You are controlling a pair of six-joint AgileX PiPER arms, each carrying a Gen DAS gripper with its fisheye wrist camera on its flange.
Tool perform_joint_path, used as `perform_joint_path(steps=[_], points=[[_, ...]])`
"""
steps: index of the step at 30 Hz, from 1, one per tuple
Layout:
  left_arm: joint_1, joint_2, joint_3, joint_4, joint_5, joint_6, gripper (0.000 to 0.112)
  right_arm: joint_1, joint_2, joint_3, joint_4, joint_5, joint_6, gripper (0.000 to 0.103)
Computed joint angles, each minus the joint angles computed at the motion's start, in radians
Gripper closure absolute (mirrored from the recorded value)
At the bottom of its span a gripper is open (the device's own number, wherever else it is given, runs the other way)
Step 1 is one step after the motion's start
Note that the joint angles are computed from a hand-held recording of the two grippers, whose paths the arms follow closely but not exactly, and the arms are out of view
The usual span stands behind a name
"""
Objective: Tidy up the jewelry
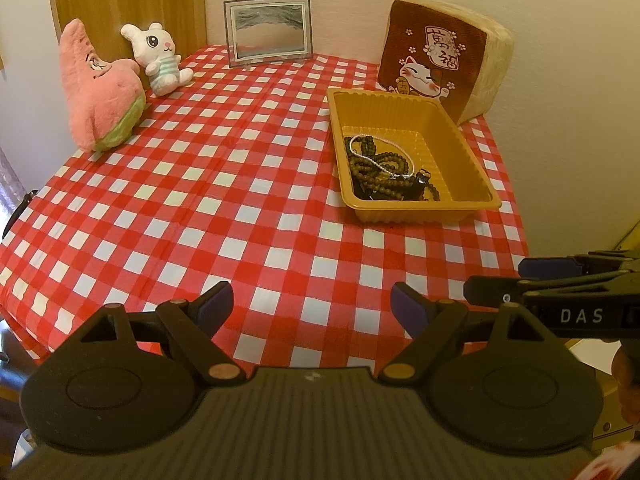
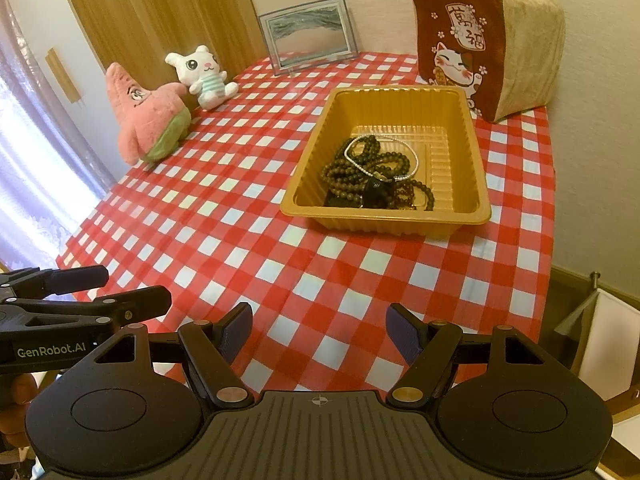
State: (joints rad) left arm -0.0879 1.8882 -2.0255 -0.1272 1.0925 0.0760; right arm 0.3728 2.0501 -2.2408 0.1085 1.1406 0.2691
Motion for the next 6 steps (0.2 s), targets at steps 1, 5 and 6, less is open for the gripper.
perform_joint_path(steps=[1,5,6], points=[[0.002,0.003,-0.005,-0.004,0.002,0.005,0.028,0.000,0.000,0.000,0.000,-0.001,0.001,0.030],[0.018,0.018,-0.026,-0.026,0.011,0.035,0.028,-0.006,0.031,-0.064,0.000,0.033,-0.001,0.030],[0.016,0.017,-0.025,-0.023,0.011,0.032,0.028,-0.007,0.031,-0.065,0.000,0.034,-0.001,0.030]])
